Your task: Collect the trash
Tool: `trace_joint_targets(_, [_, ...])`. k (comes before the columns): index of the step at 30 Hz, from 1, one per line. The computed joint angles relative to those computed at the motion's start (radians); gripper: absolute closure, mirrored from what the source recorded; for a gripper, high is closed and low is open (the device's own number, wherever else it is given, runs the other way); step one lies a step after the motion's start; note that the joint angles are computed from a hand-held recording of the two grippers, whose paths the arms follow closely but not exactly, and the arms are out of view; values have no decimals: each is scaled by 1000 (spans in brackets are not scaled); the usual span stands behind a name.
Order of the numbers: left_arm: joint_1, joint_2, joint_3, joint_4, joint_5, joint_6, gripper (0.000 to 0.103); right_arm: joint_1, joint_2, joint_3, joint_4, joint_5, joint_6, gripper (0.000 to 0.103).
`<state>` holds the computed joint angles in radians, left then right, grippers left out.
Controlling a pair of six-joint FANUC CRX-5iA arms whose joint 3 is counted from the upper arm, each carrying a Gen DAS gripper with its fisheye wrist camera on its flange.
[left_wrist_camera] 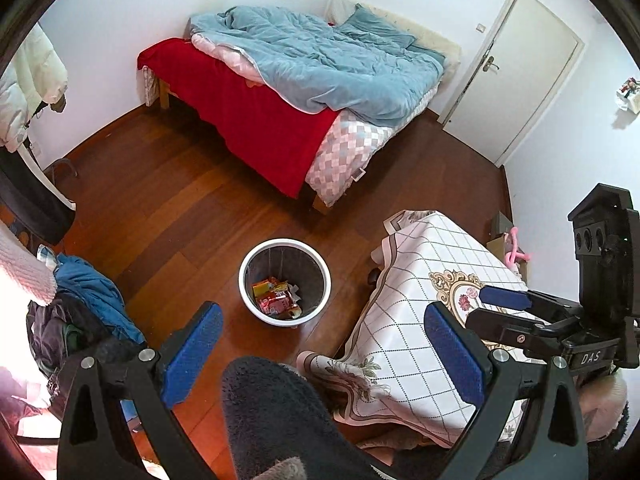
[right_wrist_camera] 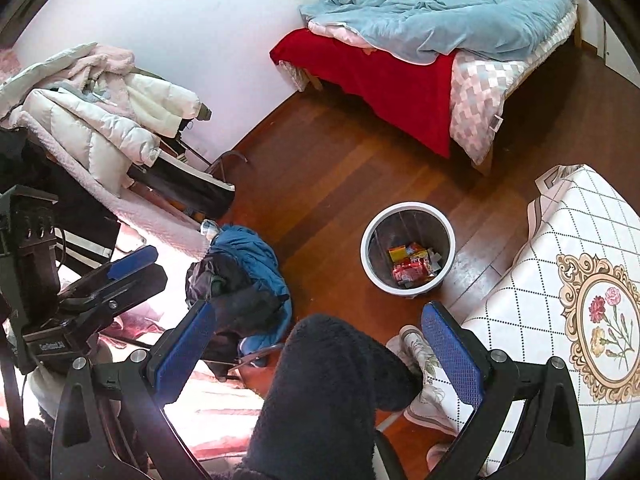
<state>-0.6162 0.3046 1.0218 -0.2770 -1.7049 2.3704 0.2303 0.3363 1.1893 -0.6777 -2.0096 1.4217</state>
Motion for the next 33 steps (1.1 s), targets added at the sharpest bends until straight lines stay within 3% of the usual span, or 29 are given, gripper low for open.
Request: trace_joint_targets(33, [4, -9, -41, 6, 23, 31, 0, 47, 65, 95, 60, -34, -27, 0])
